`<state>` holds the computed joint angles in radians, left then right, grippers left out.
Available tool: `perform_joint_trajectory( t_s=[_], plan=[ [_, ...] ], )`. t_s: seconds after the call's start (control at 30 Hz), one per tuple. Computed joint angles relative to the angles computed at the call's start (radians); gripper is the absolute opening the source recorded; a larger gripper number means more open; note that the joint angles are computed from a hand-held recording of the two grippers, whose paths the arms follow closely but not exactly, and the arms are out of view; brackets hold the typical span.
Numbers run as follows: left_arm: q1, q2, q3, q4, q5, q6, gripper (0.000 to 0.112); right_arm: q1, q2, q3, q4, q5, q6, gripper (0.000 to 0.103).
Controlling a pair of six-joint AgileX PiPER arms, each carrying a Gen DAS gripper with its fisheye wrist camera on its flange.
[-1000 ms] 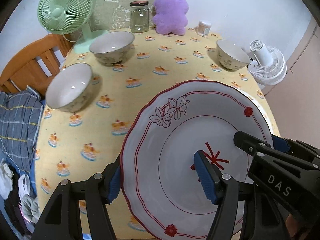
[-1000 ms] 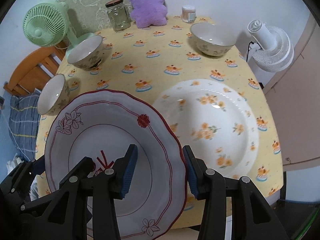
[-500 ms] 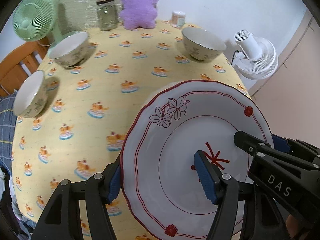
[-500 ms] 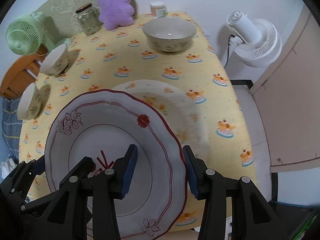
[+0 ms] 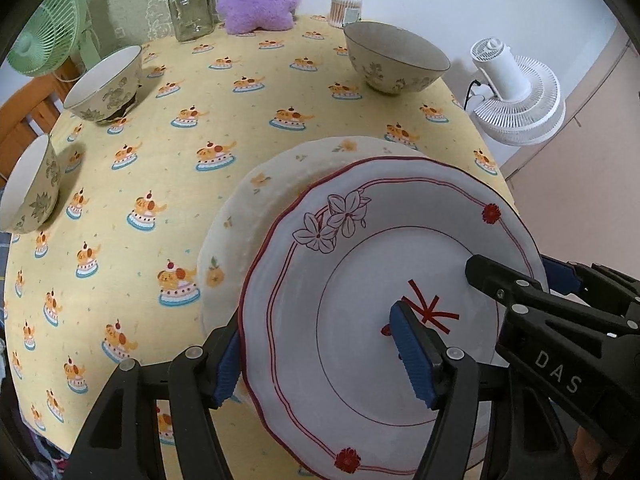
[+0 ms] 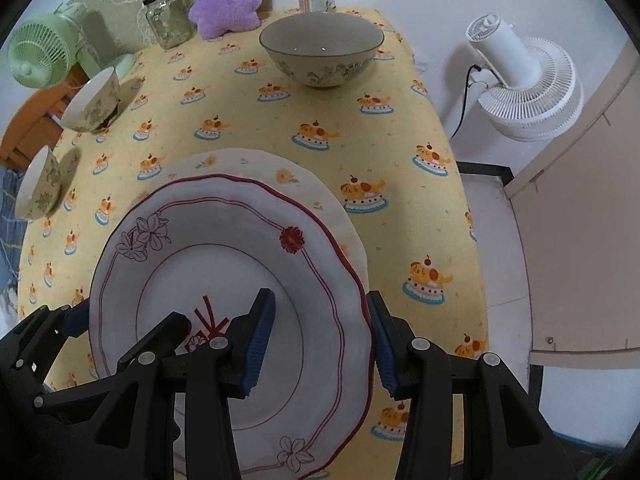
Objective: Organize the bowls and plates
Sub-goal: 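Lower the red-rimmed plate onto the flowered plate stack and open both tools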
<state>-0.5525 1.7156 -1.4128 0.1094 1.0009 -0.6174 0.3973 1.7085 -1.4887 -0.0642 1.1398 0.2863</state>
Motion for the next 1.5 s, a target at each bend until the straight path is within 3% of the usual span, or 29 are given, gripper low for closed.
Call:
perform_joint_trajectory(
  t_s=[0.53,0.77,1.0,1.5],
  plan=[
    [-0.012,0.102,-0.123,0.054,0.07,-0.026,0.072,-0.044,0.073,-0.052,0.039,-0.003,-0.02,0.049],
    [-0.027,0.114,-0.144,0.089,0.096,-0.03,0.077,-0.06,0.03,-0.017,0.052,-0.01,-0.013,0.049],
    [-0.054,0.146,-0.184,0.163,0.164,-0.065,0.08,-0.059,0.024,-0.004,0.054,-0.006,-0.016,0.031],
    [-0.08,0.19,-0.214,0.267,0.19,-0.11,0.083,-0.04,0.023,-0.003,0.022,-0.017,-0.002,0.034]
  ],
)
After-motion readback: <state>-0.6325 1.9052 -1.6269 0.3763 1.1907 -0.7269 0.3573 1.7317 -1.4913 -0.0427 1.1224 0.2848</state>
